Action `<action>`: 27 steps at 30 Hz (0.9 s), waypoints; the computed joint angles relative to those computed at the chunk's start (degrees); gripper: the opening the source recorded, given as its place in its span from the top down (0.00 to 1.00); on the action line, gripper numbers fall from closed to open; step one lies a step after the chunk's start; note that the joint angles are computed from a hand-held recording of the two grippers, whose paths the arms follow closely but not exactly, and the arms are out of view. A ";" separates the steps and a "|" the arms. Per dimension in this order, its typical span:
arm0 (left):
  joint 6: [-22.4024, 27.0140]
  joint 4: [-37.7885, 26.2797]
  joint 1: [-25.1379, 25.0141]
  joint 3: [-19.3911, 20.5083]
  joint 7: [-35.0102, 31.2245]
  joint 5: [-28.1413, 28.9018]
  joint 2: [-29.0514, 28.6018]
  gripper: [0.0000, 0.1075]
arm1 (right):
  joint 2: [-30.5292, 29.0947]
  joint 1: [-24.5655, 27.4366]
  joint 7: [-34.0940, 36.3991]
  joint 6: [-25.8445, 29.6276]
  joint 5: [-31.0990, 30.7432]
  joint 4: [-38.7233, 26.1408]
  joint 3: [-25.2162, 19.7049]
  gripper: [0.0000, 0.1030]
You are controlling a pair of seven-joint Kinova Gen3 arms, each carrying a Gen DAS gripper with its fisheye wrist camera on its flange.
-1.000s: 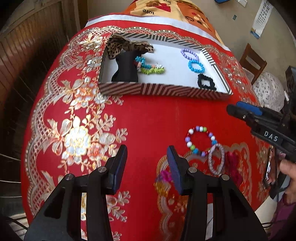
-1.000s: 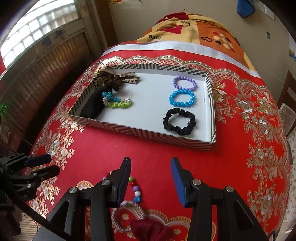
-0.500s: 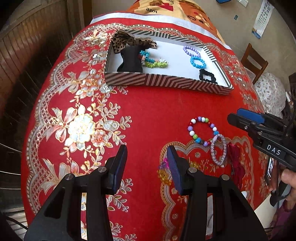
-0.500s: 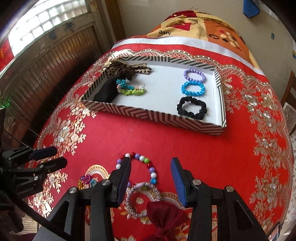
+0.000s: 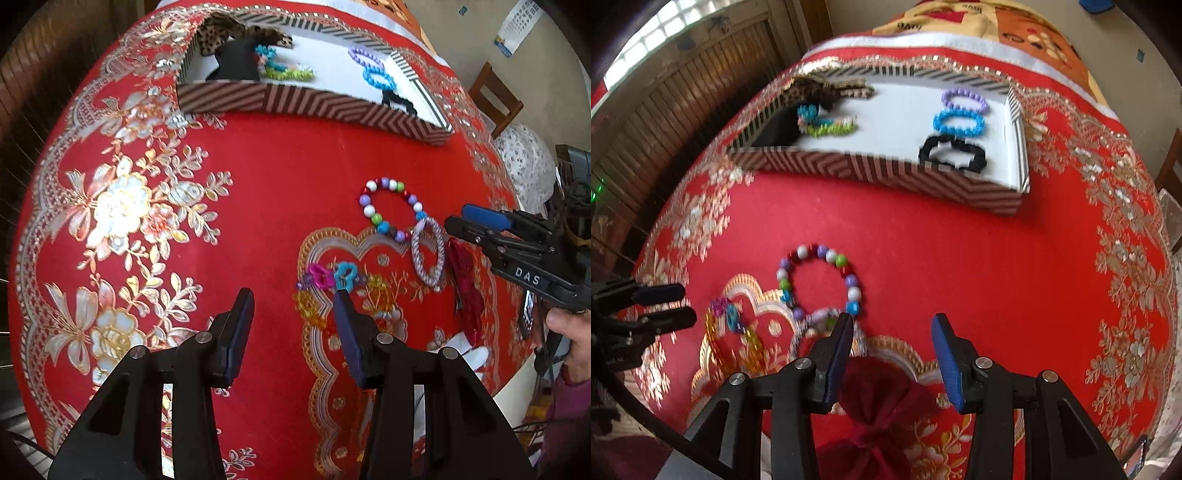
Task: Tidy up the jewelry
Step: 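Withdraw both open tools from the tray back to the remaining jewelry, then grasp the orange crystal bracelet with the left tool while the right tool grasps the silver braided bracelet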
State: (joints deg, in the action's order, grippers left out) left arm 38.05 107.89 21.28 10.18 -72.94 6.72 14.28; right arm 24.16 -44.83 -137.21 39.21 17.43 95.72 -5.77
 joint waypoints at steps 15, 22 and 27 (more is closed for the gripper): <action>-1.05 -0.83 3.84 -1.26 5.89 -5.22 2.61 0.59 | 1.99 0.78 7.25 -3.48 -2.80 -0.24 -0.67 0.77; -2.51 -1.04 2.25 -0.03 4.23 -4.14 3.28 0.93 | 1.26 -1.30 5.87 -4.39 -0.35 0.09 1.24 0.92; -3.40 -0.99 0.06 0.35 1.15 -1.18 1.51 0.94 | -2.14 -1.26 2.50 -6.47 1.87 1.83 2.45 0.93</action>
